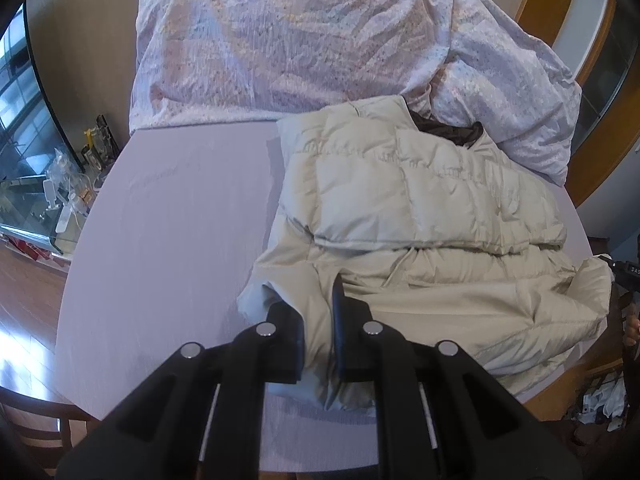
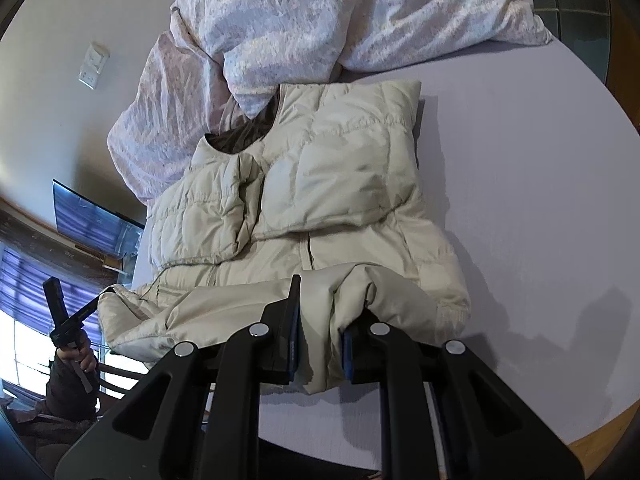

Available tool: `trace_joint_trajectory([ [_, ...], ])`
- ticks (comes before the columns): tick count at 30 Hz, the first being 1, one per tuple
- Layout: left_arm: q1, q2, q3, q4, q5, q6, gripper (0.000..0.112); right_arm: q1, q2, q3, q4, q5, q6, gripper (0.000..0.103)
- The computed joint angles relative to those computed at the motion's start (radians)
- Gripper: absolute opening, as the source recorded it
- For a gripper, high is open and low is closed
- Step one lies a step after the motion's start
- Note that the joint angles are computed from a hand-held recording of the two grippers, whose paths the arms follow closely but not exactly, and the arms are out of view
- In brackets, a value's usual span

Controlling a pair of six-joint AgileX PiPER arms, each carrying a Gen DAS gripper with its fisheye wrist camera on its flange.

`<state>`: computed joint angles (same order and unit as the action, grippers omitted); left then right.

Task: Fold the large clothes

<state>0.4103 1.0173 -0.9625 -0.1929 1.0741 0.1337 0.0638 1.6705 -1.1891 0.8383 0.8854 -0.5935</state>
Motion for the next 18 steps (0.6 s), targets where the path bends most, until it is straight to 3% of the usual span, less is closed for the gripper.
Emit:
trace_joint_trajectory([
  [8,-0.059,0.065,-0.085,0.058,-0.051,-0.066,0.012,0.035,0.058,-0.148,-0.050,-0.016,0.080,0.017],
  [18,-0.113,0.207,-0.242,0.125,-0.119,-0.158,0.011,0.127,0.165,-0.409,-0.260,-0.042,0.301,0.017],
])
